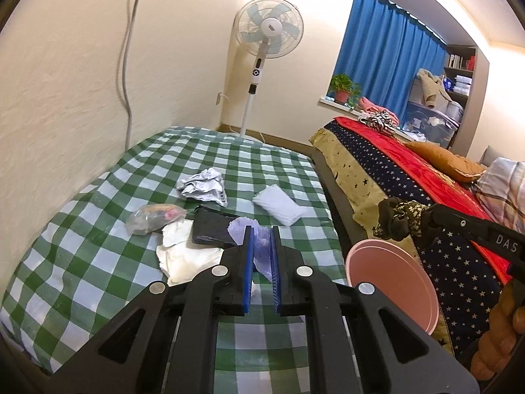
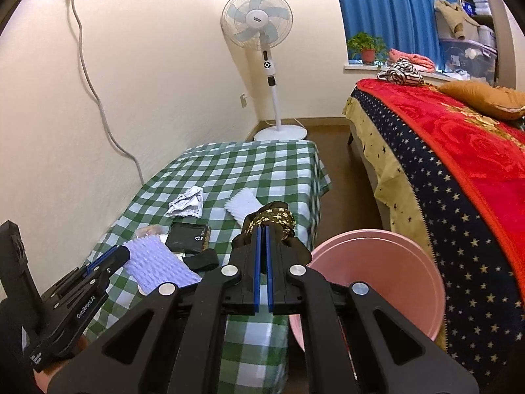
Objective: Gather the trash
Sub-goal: 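Carry the white paper and gold-patterned wrapper over the pink bin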
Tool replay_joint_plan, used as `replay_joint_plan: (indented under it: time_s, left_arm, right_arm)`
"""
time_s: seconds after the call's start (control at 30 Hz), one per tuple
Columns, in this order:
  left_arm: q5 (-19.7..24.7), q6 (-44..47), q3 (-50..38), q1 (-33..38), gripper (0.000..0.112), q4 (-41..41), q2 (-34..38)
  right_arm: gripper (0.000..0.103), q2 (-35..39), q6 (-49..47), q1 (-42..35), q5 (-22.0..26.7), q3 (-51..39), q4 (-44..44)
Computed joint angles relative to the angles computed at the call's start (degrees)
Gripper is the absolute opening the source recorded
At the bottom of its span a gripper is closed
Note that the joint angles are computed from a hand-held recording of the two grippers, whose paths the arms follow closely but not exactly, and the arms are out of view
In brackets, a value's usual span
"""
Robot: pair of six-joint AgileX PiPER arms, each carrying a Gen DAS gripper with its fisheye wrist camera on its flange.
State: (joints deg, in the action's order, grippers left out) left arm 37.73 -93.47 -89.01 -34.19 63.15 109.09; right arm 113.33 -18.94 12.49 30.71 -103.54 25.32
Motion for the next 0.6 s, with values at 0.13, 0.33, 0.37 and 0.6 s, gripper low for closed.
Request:
replay_joint_plan:
  time_s: [0.13, 0.33, 0.37, 0.6]
  left_arm:
    - [0.47, 0.95, -0.83, -0.70, 0.010, -0.26, 0.18]
    - [0.96, 1.57, -2.01, -1.73, 0.009, -0.03, 0.59]
    - [1.03, 1.20, -2.09, -2.02, 0.009, 0.38, 0.57]
    - [0.56, 1.35, -4.41, -3.63, 0.010, 2.35, 1.85]
  right_arm:
    - [0.003, -1.84, -2.41, -1.48, -0.10, 2.20, 1.20]
    - [0.003, -2.94, -3.94, -3.26, -2.35, 5.21, 2.12]
    - [0.003, -3.06, -3.93, -3.59, -3.22, 6.19, 2.15]
    - [0.003, -3.15, -0.72, -5.54, -6.38, 9.56, 0.68]
